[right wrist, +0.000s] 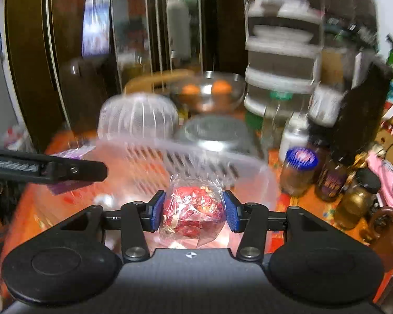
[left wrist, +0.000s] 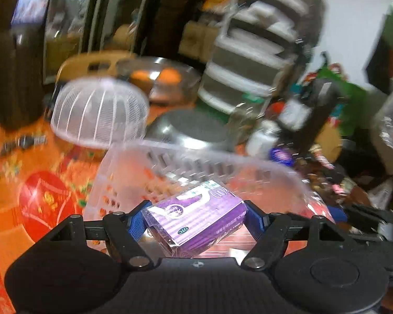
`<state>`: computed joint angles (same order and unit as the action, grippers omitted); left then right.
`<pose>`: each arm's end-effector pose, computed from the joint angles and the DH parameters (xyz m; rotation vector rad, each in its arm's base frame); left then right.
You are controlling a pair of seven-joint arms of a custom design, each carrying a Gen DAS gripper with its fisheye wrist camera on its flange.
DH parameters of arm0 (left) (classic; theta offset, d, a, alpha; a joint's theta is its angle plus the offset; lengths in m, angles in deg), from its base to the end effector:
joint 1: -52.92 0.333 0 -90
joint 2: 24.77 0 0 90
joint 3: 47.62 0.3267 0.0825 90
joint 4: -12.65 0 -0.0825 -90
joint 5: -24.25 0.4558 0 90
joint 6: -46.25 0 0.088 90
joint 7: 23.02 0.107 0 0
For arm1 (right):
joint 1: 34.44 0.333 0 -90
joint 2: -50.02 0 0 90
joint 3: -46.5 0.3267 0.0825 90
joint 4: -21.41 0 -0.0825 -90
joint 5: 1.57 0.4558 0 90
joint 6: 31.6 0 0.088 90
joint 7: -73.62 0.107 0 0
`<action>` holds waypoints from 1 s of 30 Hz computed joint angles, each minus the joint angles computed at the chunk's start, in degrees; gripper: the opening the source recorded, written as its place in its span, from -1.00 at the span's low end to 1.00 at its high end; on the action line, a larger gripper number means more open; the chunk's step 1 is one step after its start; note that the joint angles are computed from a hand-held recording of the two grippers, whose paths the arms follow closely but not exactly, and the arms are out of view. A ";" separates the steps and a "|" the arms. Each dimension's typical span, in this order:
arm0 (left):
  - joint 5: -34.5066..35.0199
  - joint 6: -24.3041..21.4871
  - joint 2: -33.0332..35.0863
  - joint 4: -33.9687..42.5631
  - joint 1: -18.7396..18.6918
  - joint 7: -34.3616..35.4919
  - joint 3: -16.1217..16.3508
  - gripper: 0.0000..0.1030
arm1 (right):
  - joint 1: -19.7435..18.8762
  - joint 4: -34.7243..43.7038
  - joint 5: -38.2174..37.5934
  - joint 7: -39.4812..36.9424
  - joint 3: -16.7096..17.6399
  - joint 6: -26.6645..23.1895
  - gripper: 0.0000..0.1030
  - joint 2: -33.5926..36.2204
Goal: Organize objects
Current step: 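Lower the purple box and candy bag into the basket and open both tools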
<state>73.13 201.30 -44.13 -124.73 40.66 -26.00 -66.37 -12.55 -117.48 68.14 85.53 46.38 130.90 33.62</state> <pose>0.4489 -0.3069 0.4718 -2.0583 1.3884 -0.9516 0.5137 0.1529 0.4405 -2.0281 0.9686 -0.4213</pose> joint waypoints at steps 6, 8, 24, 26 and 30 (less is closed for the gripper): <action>-2.76 -5.19 4.95 3.55 -1.14 6.54 1.04 0.50 | -1.46 1.53 -10.56 8.33 2.32 0.65 -0.02 4.25; -2.44 -3.88 5.10 3.55 -1.18 6.39 1.42 0.50 | -1.34 1.76 -11.97 8.95 2.36 -0.07 -0.02 4.58; -0.47 -5.34 8.67 5.53 -2.52 7.33 1.86 0.64 | -0.32 1.13 -13.72 7.77 2.17 -0.58 0.25 4.70; 1.48 -5.01 8.09 5.14 -2.26 5.43 1.37 0.74 | 0.25 0.78 -11.74 6.47 2.12 0.55 0.65 4.18; 6.97 -4.82 5.27 3.56 -1.67 -0.52 0.02 0.95 | 3.85 -0.81 -0.46 -4.58 0.35 5.76 1.00 1.56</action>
<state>80.10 196.48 -38.86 -121.17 39.00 -26.53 -66.34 -8.69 -118.29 67.68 80.96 46.73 136.66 35.18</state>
